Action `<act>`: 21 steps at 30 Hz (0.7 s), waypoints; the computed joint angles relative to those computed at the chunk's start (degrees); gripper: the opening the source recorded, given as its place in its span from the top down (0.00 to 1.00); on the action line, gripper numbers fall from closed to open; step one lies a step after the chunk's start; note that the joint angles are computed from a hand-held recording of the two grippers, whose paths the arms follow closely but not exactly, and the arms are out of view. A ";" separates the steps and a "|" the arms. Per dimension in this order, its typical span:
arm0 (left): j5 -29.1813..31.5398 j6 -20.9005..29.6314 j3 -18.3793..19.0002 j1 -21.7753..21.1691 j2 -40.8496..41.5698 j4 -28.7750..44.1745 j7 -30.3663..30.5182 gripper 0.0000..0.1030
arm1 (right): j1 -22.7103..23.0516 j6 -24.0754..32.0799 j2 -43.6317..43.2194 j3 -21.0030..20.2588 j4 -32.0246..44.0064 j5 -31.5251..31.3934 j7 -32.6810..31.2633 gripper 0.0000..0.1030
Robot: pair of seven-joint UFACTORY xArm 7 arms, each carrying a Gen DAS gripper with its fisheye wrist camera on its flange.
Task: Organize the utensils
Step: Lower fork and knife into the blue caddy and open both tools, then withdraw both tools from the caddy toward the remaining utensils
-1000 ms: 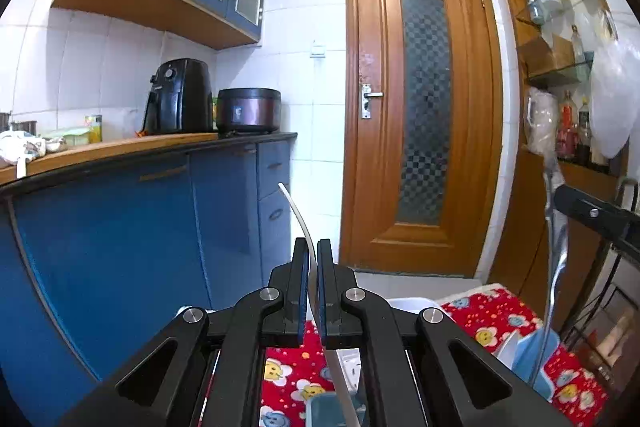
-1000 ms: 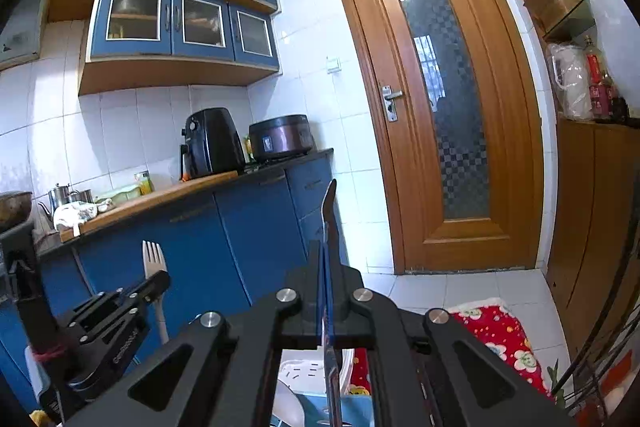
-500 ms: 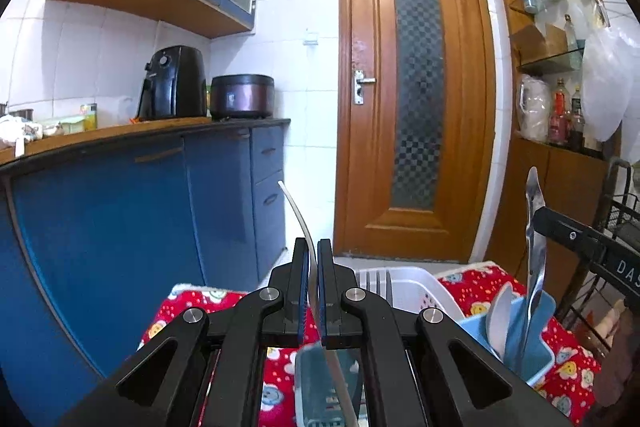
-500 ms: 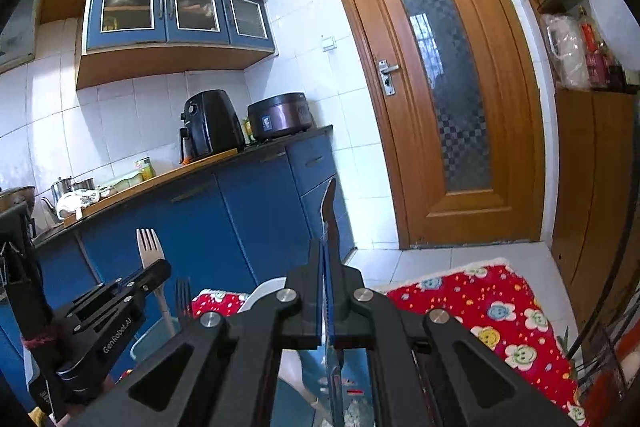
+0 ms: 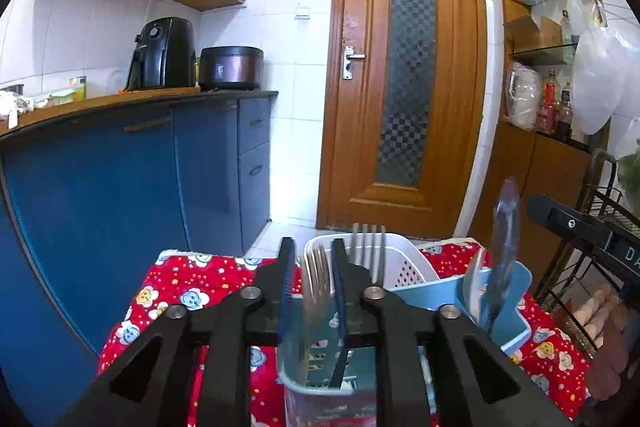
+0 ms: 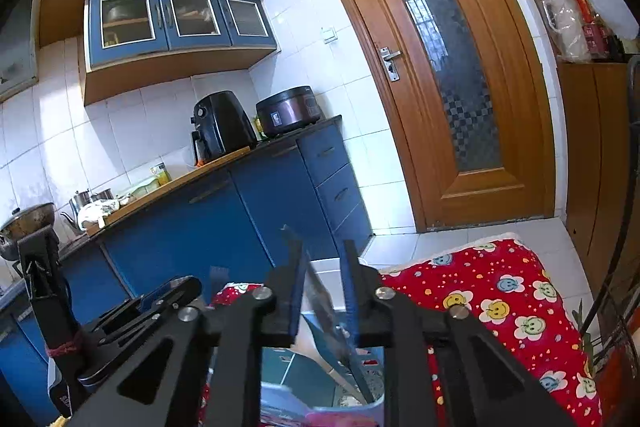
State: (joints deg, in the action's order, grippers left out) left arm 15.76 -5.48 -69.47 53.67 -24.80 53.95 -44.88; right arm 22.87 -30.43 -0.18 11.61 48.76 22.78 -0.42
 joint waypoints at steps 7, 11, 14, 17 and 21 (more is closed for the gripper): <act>-0.05 0.78 7.21 -8.36 -1.05 -2.46 0.88 0.66 | -0.10 0.30 -3.13 1.18 -2.28 2.74 -1.62 0.78; 0.36 1.54 11.91 -13.81 -1.02 -3.82 0.94 0.66 | -0.62 1.63 -5.59 2.85 -3.88 5.56 -3.56 0.77; 0.69 2.38 15.79 -18.35 -1.28 -4.96 0.77 0.66 | -1.61 3.06 -7.69 4.72 -5.16 7.84 -4.83 0.77; 1.12 3.49 21.00 -24.33 -1.17 -6.08 0.94 0.66 | -3.16 4.56 -9.84 7.12 -6.44 10.14 -6.07 0.76; 1.80 4.82 26.24 -30.53 -2.09 -7.74 0.58 0.66 | -5.16 6.72 -12.72 9.61 -8.53 10.53 -5.06 0.76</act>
